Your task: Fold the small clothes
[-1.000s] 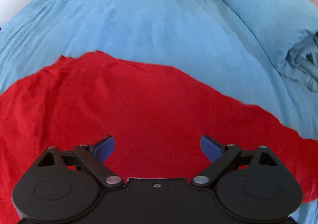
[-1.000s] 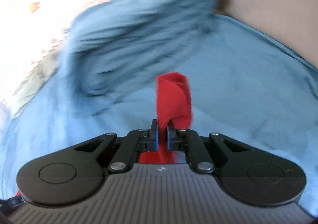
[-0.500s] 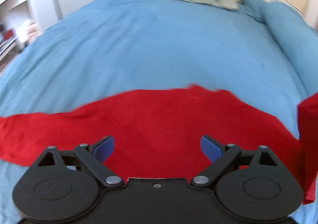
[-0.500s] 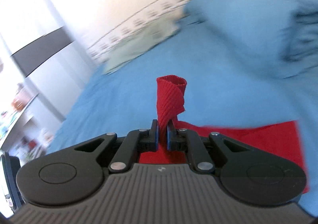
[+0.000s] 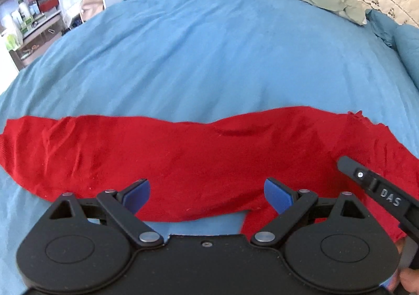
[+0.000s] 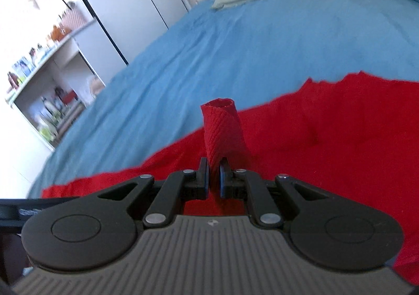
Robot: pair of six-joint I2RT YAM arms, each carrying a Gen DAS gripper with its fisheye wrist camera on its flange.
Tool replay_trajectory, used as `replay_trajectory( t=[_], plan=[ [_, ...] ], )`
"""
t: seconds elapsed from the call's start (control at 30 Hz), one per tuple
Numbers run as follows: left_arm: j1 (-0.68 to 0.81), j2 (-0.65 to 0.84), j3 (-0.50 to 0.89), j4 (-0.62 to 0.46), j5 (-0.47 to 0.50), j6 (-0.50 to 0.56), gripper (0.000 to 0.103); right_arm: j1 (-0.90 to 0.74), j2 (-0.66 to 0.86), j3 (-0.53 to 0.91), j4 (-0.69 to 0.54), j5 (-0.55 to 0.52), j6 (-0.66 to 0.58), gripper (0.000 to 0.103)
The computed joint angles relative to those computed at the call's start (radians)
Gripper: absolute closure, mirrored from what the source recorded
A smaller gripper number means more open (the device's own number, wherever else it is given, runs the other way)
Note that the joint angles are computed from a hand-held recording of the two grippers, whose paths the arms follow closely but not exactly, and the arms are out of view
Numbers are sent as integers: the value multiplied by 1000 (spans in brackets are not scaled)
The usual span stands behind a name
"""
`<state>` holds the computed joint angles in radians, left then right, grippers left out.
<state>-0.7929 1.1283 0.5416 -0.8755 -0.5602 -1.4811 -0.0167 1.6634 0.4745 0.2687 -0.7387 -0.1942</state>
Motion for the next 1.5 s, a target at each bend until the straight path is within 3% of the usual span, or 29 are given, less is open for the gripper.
replay_trajectory(
  t=[0.1, 0.2, 0.27, 0.3, 0.33, 0.4, 0.53, 0.7, 0.87, 1.07, 1.2, 1.27, 1.33, 1.5],
  plan=[
    [22, -21, -36, 48, 3, 46, 7, 15, 39, -11, 44, 32, -10, 80],
    [32, -31, -46, 67, 3, 75, 7, 63, 80, 8, 72, 63, 5, 72],
    [39, -36, -42, 71, 6, 92, 7, 35, 69, 5, 43, 22, -19, 42],
    [48, -46, -40, 71, 7, 109, 7, 34, 63, 2, 49, 15, -9, 17],
    [52, -54, -35, 68, 7, 121, 7, 52, 41, -7, 75, 26, 28, 12],
    [64, -64, -18, 62, 9, 160, 7, 28, -26, -15, 27, 13, 4, 12],
    [71, -39, 51, 73, 25, 255, 7, -103, -150, 27, -219, 13, -133, 12],
    [73, 97, 148, 208, 71, 394, 7, -340, -214, 81, -399, 68, -316, 12],
    [54, 329, 269, 385, 117, 488, 7, -584, -125, 120, -341, 127, -437, 11],
    [14, 681, 547, 533, 169, 584, 7, -775, 121, 217, -175, 164, -504, 14],
    [-13, 901, 801, 523, 209, 663, 7, -823, 227, 279, -122, 157, -544, 18],
    [-27, 1008, 937, 496, 236, 703, 7, -837, 271, 307, -128, 146, -613, 26],
    [-37, 1108, 1070, 449, 257, 737, 7, -834, 293, 328, -154, 147, -676, 42],
    [-52, 1292, 1325, 355, 292, 740, 7, -821, 333, 338, -136, 100, -724, 48]
  ],
)
